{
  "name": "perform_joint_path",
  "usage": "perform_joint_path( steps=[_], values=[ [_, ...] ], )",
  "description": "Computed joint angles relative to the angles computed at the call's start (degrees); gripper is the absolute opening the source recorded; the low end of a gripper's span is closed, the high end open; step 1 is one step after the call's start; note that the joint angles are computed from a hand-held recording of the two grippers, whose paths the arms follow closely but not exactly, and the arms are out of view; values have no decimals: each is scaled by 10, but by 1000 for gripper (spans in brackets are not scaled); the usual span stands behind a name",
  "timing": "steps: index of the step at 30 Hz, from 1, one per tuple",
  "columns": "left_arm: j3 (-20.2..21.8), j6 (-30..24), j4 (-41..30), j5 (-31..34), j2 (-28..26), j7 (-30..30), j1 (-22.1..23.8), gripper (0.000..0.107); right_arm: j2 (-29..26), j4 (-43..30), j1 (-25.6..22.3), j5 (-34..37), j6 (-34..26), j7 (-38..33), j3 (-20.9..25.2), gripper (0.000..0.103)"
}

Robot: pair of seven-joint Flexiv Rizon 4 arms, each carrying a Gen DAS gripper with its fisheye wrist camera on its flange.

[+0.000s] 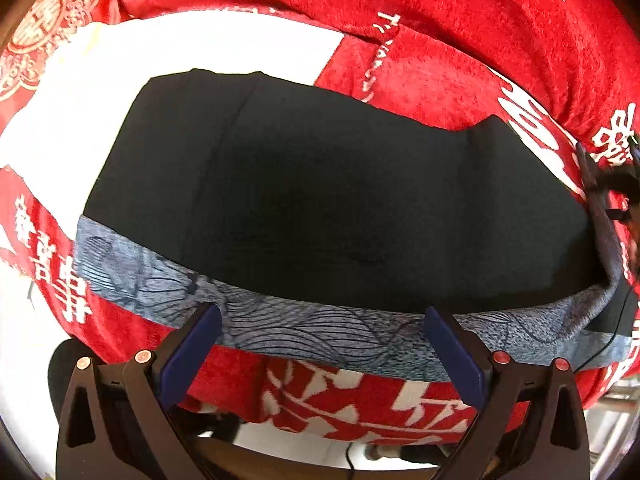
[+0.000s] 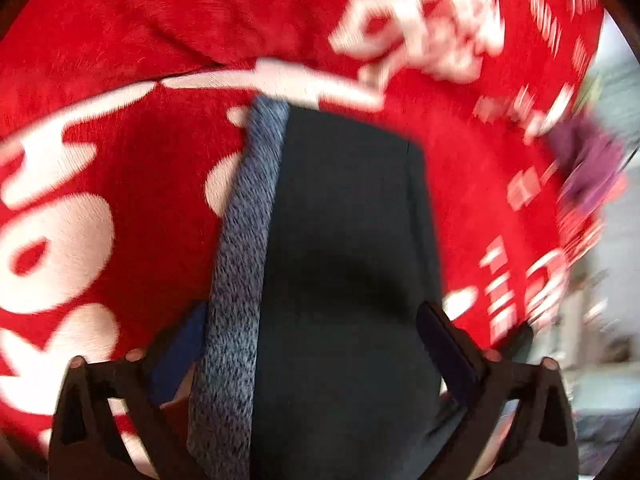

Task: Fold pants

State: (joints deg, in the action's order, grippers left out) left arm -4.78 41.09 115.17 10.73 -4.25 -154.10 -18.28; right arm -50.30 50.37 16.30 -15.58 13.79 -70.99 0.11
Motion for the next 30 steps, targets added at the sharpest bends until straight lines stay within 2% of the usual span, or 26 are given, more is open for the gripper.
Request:
perform_joint_path(
  steps=[1, 2, 4, 6, 7, 9, 10, 11, 12, 13, 14, 15, 17, 18, 20, 22, 23, 25, 26, 27, 28, 29, 30],
  values=[
    [-1, 1, -2, -2, -3, 3, 0, 102, 20, 23, -20, 27, 22, 0, 13, 57],
    [-3, 0, -8, 0, -6, 6, -1, 102, 37, 44, -26, 37, 38, 4, 8, 14],
    [-7, -2, -20, 3, -12, 15, -5, 102, 88, 115, -36, 84, 100, 8, -15, 16],
    [-9, -2, -30, 6, -14, 24, -11, 102, 146, 208, -67, 78, 196, 28, 5, 16],
    [-10, 0, -34, 8, -15, 27, -13, 102, 179, 255, -91, 67, 238, 40, 23, 16],
    [-11, 12, -43, 15, -19, 31, -18, 102, 244, 348, -167, 33, 321, 87, 91, 16],
    [-11, 18, -45, 15, -22, 33, -20, 102, 284, 395, -207, 47, 354, 109, 119, 17],
    [-13, 30, -48, 10, -30, 40, -21, 102, 316, 441, -231, 76, 408, 104, 129, 18],
    [-13, 37, -50, 3, -35, 48, -22, 102, 344, 488, -239, 103, 452, 100, 123, 19],
    [-14, 42, -53, -6, -43, 58, -23, 102, 372, 529, -231, 156, 474, 69, 98, 23],
    [-16, 43, -60, -20, -56, 72, -24, 102, 385, 552, -207, 197, 481, 44, 64, 29],
    [-16, 46, -65, -29, -64, 82, -25, 102, 393, 566, -187, 267, 479, -9, 30, 34],
    [-16, 52, -71, -44, -75, 97, -31, 102, 393, 572, -146, 345, 470, -68, -37, 58],
    [-14, 47, -79, -41, -80, 98, -36, 102, 392, 573, -150, 391, 483, -102, -47, 64],
    [-11, 43, -86, -35, -81, 102, -45, 102, 388, 558, -179, 464, 485, -158, -35, 74],
    [-8, 36, -91, -29, -81, 98, -52, 102, 381, 521, -220, 569, 449, -235, -26, 77],
    [-6, 34, -91, -28, -81, 95, -54, 102, 376, 508, -241, 598, 438, -257, -17, 78],
    [-4, 36, -87, -34, -81, 89, -54, 102, 370, 494, -246, 634, 425, -289, -27, 78],
    [-4, 38, -83, -41, -82, 90, -53, 102, 366, 488, -239, 645, 418, -303, -38, 77],
    [-3, 40, -81, -46, -82, 90, -51, 102, 355, 478, -244, 638, 411, -307, -31, 76],
    [-3, 41, -80, -47, -83, 89, -51, 102, 354, 478, -235, 632, 401, -312, -40, 54],
    [-2, 40, -81, -46, -83, 88, -52, 102, 347, 473, -233, 616, 396, -313, -38, 17],
    [-2, 37, -83, -43, -84, 88, -53, 102, 337, 465, -218, 591, 385, -300, -49, 10]
  ],
)
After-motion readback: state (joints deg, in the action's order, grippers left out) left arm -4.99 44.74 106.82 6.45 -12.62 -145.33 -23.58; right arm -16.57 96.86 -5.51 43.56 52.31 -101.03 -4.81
